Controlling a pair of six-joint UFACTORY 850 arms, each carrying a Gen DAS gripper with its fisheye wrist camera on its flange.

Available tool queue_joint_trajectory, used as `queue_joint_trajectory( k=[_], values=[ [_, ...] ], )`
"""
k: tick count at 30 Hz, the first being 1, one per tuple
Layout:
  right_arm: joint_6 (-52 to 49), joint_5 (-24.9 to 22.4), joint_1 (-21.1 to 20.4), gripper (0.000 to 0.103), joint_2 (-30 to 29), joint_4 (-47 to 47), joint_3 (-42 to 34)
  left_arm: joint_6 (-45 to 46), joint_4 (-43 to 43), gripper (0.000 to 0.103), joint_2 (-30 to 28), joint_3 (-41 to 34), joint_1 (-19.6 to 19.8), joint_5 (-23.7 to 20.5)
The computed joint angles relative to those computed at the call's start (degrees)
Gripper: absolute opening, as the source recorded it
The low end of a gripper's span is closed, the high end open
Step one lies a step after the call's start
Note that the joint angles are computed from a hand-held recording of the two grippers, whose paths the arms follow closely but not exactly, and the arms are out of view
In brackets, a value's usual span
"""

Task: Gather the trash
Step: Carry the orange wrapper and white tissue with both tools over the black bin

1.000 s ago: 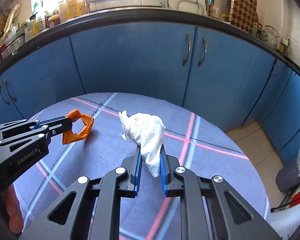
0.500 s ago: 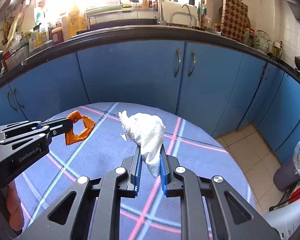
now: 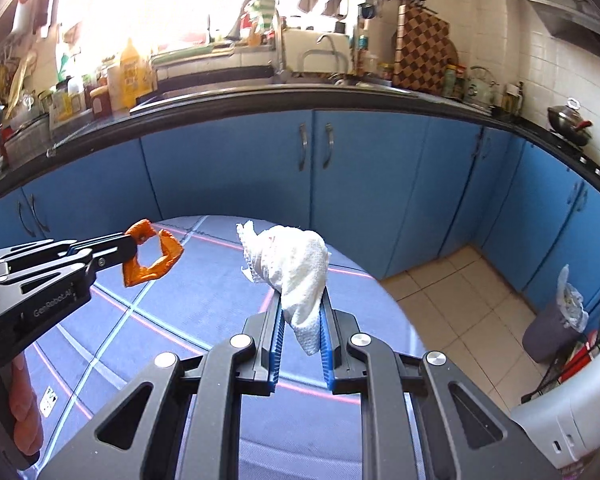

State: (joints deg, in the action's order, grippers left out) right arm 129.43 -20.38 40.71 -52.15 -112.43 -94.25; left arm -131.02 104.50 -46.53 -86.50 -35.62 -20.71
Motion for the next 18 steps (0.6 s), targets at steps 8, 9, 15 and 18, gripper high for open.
queue_joint_trajectory(
  k=[8, 9, 15, 18],
  values=[
    [11.70, -4.92, 0.12, 0.016, 7.65, -9.13, 11.37, 3.64, -2.35, 0.006, 1.77, 0.32, -4.08, -1.77],
    [12.65, -5.68, 0.14, 0.016, 8.60, -9.78, 12.78, 4.33, -2.90, 0.006, 1.72, 0.02, -4.63, -2.10],
    [15.38, -10.45, 0.24, 0.016, 13.67, -10.71, 20.86, 9.61, -6.99, 0.006, 0.25, -3.32, -7.56, -2.21],
    [13.23, -13.52, 0.46, 0.016, 15.58, -7.70, 24.24, 13.95, -10.96, 0.006, -1.20, -5.98, -8.88, -2.16]
  ],
)
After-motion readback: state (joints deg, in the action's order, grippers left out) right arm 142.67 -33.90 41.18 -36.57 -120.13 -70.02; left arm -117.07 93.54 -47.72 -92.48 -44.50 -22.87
